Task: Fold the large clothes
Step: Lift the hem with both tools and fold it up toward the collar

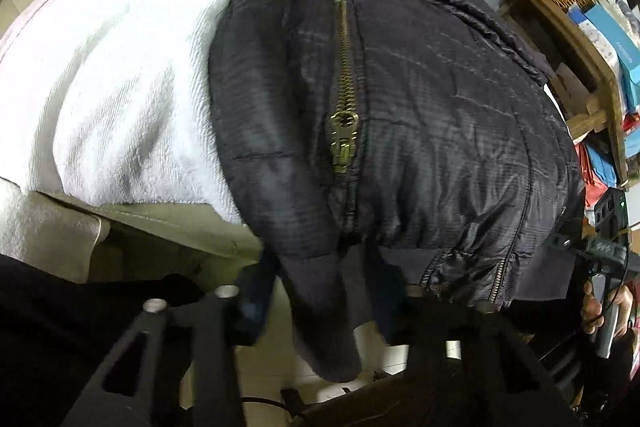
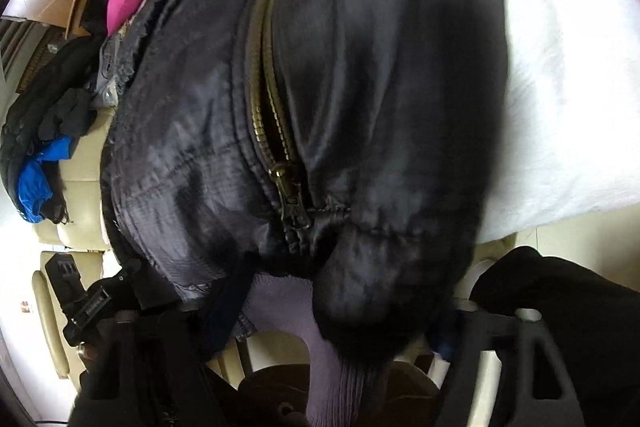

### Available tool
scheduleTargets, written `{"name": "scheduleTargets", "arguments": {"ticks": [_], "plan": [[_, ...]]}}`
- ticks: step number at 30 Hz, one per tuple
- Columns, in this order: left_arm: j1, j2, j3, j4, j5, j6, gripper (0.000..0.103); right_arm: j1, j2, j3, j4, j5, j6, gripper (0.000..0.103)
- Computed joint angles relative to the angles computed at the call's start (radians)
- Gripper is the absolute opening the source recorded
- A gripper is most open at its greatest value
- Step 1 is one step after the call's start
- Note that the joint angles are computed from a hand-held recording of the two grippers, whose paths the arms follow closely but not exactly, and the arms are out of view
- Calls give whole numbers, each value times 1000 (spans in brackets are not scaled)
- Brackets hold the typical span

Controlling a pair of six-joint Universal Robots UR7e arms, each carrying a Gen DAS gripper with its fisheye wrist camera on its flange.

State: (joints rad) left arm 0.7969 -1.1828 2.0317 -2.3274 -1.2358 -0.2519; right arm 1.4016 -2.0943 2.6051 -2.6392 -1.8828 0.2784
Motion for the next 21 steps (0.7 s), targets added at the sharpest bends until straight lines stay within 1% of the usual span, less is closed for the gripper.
{"name": "scheduleTargets", "arguments": {"ticks": [1,2,3,4,5,6,8,10,11,12,13,15,16,17,18,19,20,21], "plan": [[6,-2,-1,0,-7,-4,35,15,6,0,-3,-18,0,49],[12,-4,-3,4,-13,-5,35,52,19,-5,-3,-53,2,38],[17,-2,-9,14,-17,-13,38,83,30,-12,4,-85,7,32],[23,1,-15,25,-25,-18,44,124,43,-21,16,-129,19,30],[32,5,-24,44,-43,-21,60,155,52,-28,23,-159,28,27],[39,11,-34,66,-59,-26,69,190,54,-33,27,-183,32,26],[45,22,-44,104,-71,-29,70,238,30,-26,-2,-183,5,26],[44,27,-38,96,-73,-10,68,261,7,-15,-43,-162,-38,26],[42,30,-36,89,-73,-3,62,256,-6,-11,-44,-145,-63,26],[38,33,-35,88,-61,2,47,242,-9,-12,-25,-140,-66,26],[33,36,-35,89,-49,7,39,220,-6,-13,-3,-137,-50,27],[30,42,-34,84,-46,16,27,151,4,-16,36,-102,-9,29],[34,40,-34,80,-58,22,25,120,8,-18,48,-93,-3,29],[34,38,-31,77,-62,24,25,94,23,-22,61,-88,6,30],[35,36,-30,78,-63,25,25,68,34,-25,66,-75,13,37],[36,33,-27,81,-66,25,25,44,45,-27,65,-56,26,41],[39,37,-31,85,-77,23,29,30,55,-30,65,-36,31,62],[44,46,-36,86,-97,16,38,24,66,-30,53,-22,30,73]]}}
